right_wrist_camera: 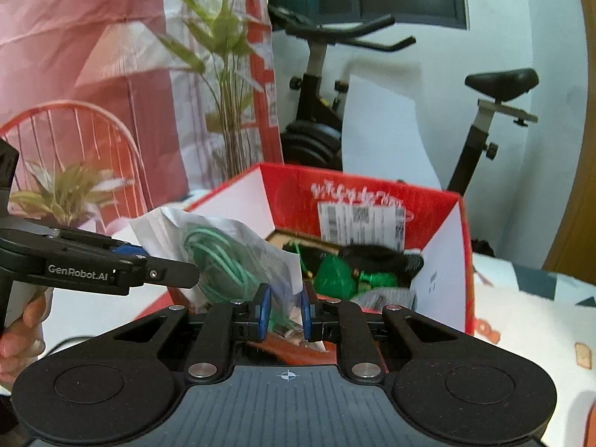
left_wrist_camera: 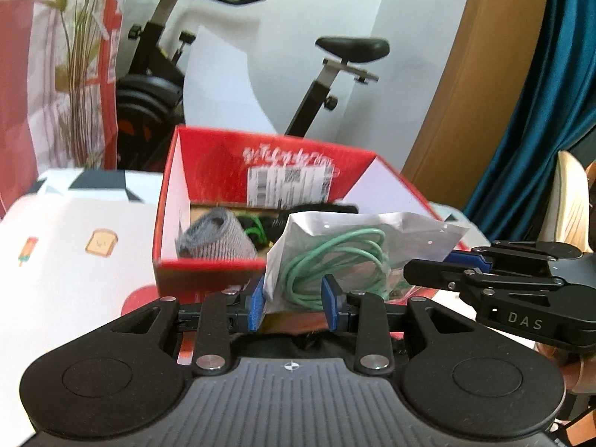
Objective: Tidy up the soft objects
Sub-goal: 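Carry the clear bag over the box rim with the right gripper, then lower the clear bag into the box and open the right gripper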
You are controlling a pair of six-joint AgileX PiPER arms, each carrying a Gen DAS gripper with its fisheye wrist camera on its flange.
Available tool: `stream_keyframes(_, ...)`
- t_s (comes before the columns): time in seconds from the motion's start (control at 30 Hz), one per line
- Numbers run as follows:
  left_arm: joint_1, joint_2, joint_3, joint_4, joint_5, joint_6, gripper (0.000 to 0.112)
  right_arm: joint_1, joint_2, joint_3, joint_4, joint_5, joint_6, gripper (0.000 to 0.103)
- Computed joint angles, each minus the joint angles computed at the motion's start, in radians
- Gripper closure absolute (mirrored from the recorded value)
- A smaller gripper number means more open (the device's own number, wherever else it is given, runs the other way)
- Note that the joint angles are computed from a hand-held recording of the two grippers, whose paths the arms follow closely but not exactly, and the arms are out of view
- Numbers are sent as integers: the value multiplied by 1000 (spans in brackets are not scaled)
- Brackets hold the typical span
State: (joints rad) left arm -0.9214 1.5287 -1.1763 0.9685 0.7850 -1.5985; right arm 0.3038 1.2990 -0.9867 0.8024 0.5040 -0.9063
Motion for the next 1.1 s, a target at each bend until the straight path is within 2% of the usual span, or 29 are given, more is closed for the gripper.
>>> stream_keyframes(0.3, 0, 2, -89, 81, 34, 28, 78, -25, 24, -123, 47, 25, -19, 87)
stream_keyframes(0.47, 50, 36, -161, 76, 15, 79, 78, -35, 94, -219, 56, 29, -19, 88)
stream_keyframes(0.53, 94, 49, -180, 17, -29, 124, 78, -39, 132, -256, 39, 35, 9, 88)
stream_keyframes(0.6, 150, 64, -197, -108, -85, 214, 78, -47, 176, -288, 13, 53, 58, 87)
stream_keyframes(0.77, 254, 101, -205, -345, -182, 371, 78, -88, 292, -362, -54, 155, 236, 87)
stream_keyframes(0.93, 305, 153, -236, -498, -188, 535, 78, -109, 393, -434, -117, 234, 402, 87)
stream_keyframes(1.1, 322, 184, -252, -537, -168, 591, 78, -93, 494, -530, -219, 289, 538, 84)
